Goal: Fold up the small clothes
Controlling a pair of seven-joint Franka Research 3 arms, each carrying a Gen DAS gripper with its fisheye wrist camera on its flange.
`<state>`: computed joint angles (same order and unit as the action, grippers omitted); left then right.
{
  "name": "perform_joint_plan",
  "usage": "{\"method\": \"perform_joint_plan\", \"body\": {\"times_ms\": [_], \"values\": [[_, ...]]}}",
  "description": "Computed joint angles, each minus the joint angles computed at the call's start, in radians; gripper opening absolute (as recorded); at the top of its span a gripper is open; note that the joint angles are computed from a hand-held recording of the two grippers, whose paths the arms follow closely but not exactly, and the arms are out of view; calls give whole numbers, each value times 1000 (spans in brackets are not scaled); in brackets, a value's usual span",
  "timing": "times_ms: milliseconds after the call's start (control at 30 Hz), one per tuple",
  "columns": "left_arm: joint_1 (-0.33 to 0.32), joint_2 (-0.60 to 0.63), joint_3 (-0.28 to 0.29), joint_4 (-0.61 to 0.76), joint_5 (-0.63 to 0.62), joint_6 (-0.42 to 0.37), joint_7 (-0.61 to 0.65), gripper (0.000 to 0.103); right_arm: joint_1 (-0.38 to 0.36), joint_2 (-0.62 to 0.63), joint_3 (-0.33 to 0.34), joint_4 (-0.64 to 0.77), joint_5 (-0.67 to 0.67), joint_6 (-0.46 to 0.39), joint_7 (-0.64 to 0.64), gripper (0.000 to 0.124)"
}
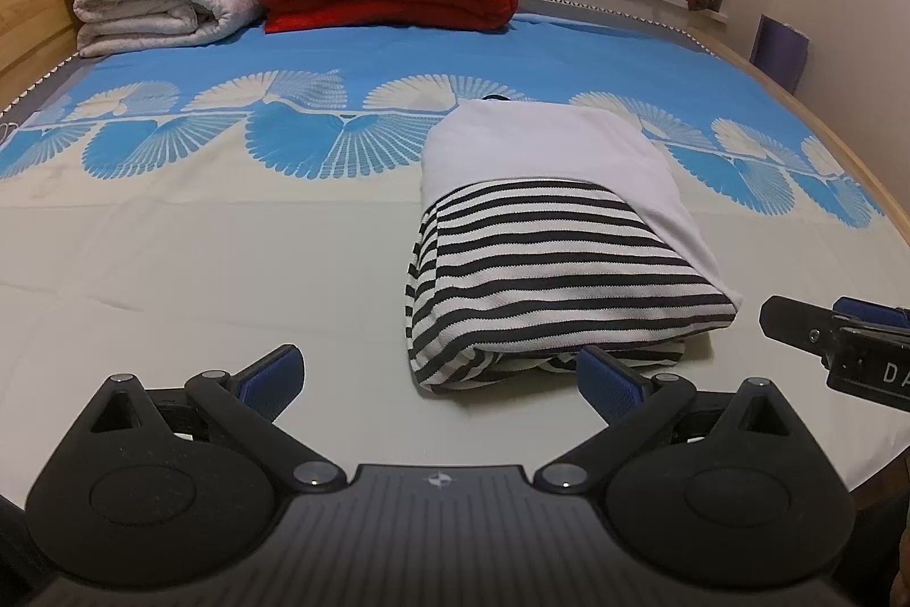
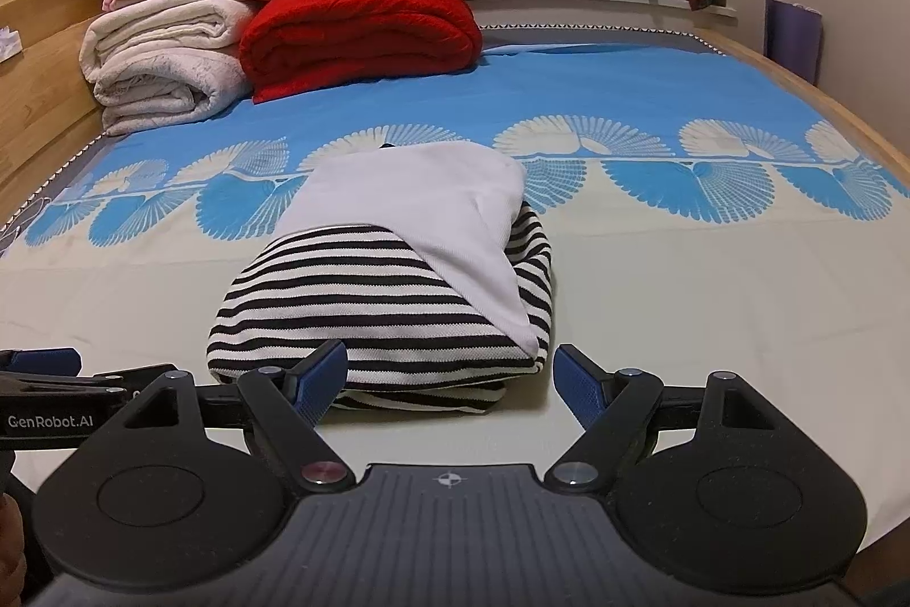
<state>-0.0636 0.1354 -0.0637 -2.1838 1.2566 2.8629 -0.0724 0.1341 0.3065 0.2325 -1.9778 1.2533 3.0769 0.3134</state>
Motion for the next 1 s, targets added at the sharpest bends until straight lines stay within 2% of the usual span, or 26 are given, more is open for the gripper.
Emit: {"method": "perform_joint_plan", "body": {"times_ms": [1000], "values": [[-7, 7, 1, 5, 5, -1, 3, 102, -3, 3, -2, -1, -7, -9, -5, 81]]}}
